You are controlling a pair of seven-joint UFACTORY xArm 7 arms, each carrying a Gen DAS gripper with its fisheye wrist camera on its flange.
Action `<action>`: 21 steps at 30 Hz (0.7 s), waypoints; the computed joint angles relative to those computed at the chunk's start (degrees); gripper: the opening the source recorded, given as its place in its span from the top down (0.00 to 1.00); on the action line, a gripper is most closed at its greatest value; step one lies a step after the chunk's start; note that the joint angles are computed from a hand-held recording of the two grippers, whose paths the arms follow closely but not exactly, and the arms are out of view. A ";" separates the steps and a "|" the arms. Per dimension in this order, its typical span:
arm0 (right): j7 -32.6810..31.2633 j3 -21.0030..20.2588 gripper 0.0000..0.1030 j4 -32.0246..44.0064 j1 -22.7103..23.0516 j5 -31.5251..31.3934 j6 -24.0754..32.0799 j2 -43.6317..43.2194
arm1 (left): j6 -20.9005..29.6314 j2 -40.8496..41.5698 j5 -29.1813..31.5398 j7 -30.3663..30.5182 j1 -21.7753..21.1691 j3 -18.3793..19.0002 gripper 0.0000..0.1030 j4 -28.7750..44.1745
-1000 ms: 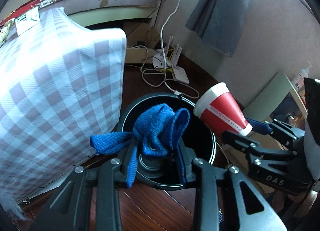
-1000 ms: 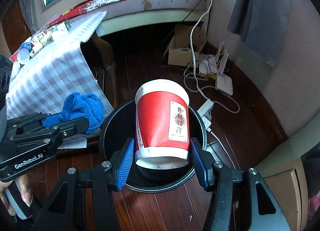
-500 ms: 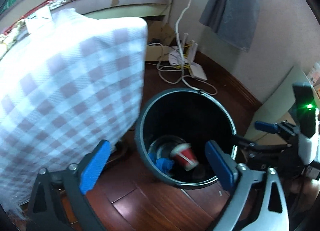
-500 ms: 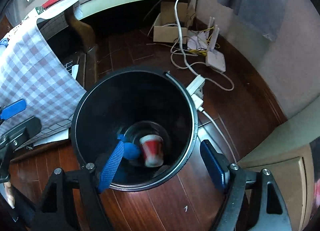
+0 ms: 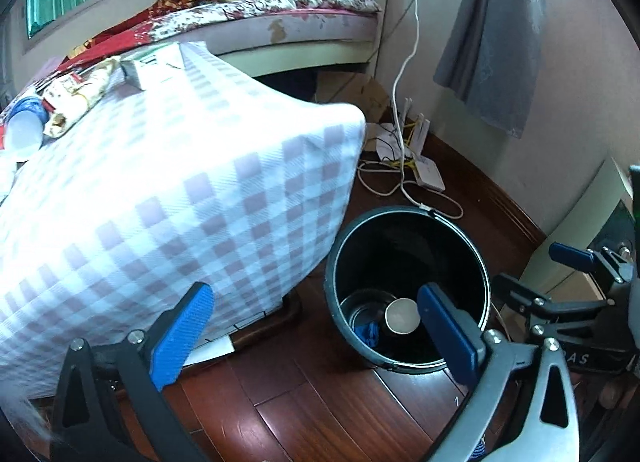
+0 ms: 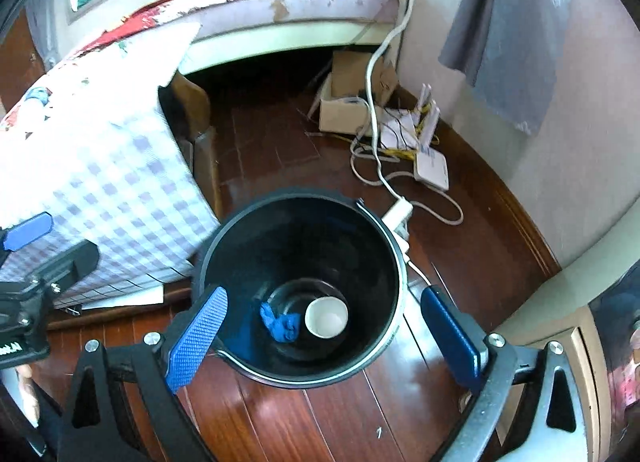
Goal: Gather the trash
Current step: 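Open both tools to drop the cloth and cup into the bin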
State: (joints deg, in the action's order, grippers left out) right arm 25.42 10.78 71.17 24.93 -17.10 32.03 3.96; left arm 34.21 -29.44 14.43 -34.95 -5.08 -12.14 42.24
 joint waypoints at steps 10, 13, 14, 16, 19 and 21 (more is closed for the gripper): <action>0.30 1.85 0.04 2.80 2.22 -1.58 -2.55 -1.27 | 1.14 -7.73 1.34 -2.44 3.30 0.06 0.01 -2.15; -0.06 2.28 0.04 4.45 3.09 -1.91 -2.94 -0.79 | 1.83 -9.74 1.47 -2.29 4.56 0.50 0.01 -2.36; -0.14 2.36 0.03 5.05 3.41 -2.10 -3.01 -0.53 | 2.00 -10.35 1.48 -2.24 4.96 0.61 0.01 -2.46; -0.41 2.57 0.03 6.71 4.24 -2.60 -3.03 0.29 | 2.42 -12.07 1.64 -2.32 5.93 0.73 0.01 -3.00; -0.76 2.78 0.03 8.90 5.57 -2.82 -3.16 1.42 | 3.28 -14.55 1.60 -2.10 7.16 1.22 0.01 -3.76; -1.05 2.79 0.03 10.47 6.52 -3.06 -3.07 2.40 | 3.91 -15.90 1.71 -1.89 8.17 1.49 0.01 -4.01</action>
State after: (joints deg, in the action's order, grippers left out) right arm 24.38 13.57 81.64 31.44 -20.17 28.96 6.37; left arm 38.12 -45.34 16.14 -36.85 3.10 -10.65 38.24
